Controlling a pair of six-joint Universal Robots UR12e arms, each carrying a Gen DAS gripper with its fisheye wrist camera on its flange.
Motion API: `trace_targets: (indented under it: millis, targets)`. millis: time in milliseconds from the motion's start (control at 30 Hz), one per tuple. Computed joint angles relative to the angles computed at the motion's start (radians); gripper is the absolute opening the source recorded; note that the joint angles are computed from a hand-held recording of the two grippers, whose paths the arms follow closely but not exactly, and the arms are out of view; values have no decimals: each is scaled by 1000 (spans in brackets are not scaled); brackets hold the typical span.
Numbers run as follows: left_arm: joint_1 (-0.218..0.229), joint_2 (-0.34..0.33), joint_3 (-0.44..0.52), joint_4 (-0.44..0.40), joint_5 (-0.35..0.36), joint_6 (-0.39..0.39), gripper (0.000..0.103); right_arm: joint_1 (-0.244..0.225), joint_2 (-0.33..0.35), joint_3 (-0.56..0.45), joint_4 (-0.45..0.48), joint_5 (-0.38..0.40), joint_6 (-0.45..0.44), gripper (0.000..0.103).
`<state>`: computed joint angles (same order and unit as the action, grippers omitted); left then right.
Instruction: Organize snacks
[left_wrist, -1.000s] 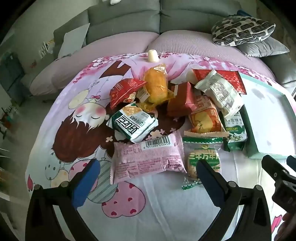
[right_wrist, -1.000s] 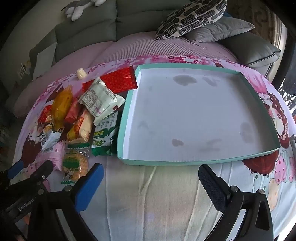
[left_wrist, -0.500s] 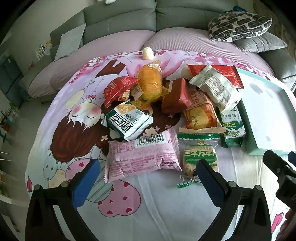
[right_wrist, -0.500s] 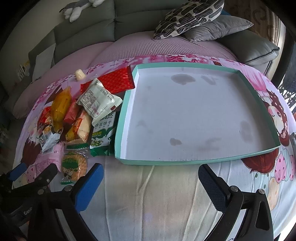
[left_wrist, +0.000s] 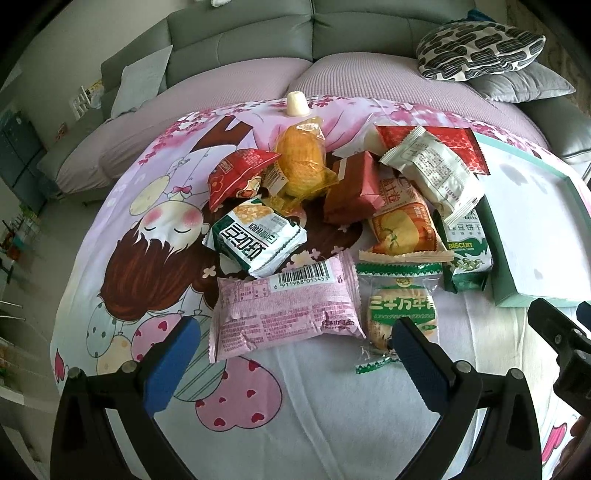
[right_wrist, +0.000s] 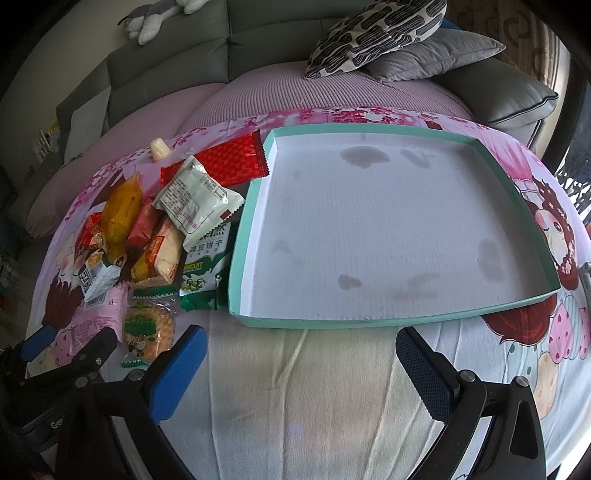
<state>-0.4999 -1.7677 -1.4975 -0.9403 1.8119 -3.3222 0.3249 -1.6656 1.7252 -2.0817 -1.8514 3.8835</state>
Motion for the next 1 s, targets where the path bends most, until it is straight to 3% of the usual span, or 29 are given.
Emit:
trace_targets:
  millis: [500, 567, 733, 867, 967, 1000]
  targets:
    - [-1, 3, -16, 41, 8, 7, 103, 1, 1, -2, 3, 0, -3, 103]
    - [8, 6, -14, 25, -14, -14, 103, 2, 1, -2, -1, -1, -8, 103]
    - [29, 10, -20, 16, 41, -85, 103, 7, 7, -3, -40, 28, -45, 103]
    - [71, 15, -22, -37, -29, -151, 103, 19, 28, -10, -90, 71, -91, 103]
    - [87, 7, 7, -137, -87, -176, 103, 29, 50, -21, -115, 109, -133, 103]
    - [91, 7, 5, -125, -99, -172, 103, 31, 57, -26, -118, 116, -146, 103]
